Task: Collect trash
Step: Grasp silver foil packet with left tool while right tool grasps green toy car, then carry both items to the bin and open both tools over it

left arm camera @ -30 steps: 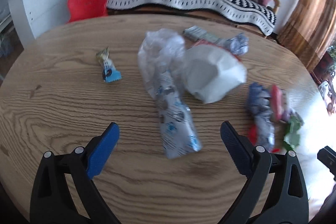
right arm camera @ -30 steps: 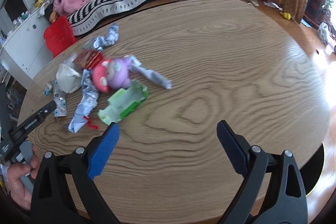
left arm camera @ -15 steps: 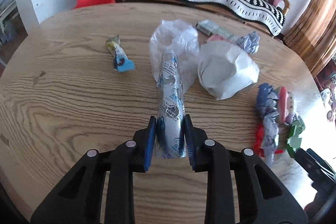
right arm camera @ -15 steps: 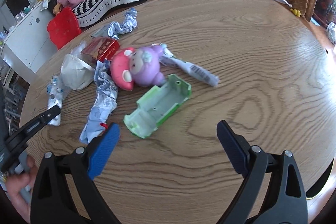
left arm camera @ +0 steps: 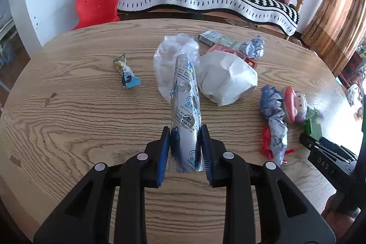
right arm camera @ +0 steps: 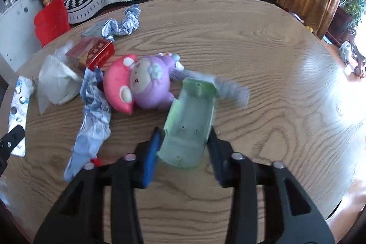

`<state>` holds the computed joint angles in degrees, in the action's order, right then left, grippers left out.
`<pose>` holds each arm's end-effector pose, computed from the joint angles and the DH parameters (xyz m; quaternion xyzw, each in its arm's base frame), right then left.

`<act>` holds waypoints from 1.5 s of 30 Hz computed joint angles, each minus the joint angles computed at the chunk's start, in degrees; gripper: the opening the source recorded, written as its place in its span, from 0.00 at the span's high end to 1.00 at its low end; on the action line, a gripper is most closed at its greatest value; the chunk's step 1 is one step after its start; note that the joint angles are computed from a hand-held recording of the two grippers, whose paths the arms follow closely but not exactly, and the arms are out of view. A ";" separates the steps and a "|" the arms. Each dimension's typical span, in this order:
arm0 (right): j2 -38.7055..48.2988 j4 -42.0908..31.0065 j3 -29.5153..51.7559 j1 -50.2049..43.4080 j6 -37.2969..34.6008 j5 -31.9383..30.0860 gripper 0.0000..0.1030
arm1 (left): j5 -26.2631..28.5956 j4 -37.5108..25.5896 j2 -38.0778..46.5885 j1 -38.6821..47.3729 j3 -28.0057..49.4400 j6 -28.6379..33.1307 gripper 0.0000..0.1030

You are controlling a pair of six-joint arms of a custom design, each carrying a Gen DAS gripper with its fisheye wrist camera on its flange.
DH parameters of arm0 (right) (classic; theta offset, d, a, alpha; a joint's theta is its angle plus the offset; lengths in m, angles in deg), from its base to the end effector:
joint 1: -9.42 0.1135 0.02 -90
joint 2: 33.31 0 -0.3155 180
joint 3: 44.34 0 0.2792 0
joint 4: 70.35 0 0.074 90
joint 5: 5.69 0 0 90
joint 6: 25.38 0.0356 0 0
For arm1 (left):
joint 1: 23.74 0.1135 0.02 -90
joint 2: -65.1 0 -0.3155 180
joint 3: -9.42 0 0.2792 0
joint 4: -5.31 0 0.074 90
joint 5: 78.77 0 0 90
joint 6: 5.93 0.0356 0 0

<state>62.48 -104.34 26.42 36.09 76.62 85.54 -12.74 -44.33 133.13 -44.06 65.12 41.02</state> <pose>0.3231 0.1615 0.2153 -0.1202 0.9561 0.0787 0.2554 0.2158 -0.0645 0.2524 -0.2363 0.9206 0.0470 0.3074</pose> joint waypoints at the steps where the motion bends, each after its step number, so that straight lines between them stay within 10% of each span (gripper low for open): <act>1: -0.88 -0.09 -0.59 -0.56 -0.58 -0.54 0.65 | 0.04 0.08 0.15 -0.28 0.22 -0.02 0.74; 12: -16.20 -2.77 -8.17 -10.43 -9.80 -5.58 0.65 | -4.09 -2.06 6.68 -13.70 7.25 -5.67 0.74; 21: -22.06 -7.49 -10.71 -37.07 -26.04 -15.85 0.65 | -7.02 0.83 21.25 -28.92 20.11 -7.49 0.74; 34: -3.85 -12.04 0.60 -78.30 -47.44 -27.62 0.65 | 0.07 6.47 50.70 -42.63 51.78 0.56 0.74; 45: 11.90 -17.03 12.62 -91.41 -52.35 -27.87 0.70 | 7.84 -1.84 74.01 -46.00 81.94 4.82 0.74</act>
<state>74.39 -121.37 39.04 -55.32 24.28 57.67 -4.90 -46.17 207.15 -90.06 147.06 45.84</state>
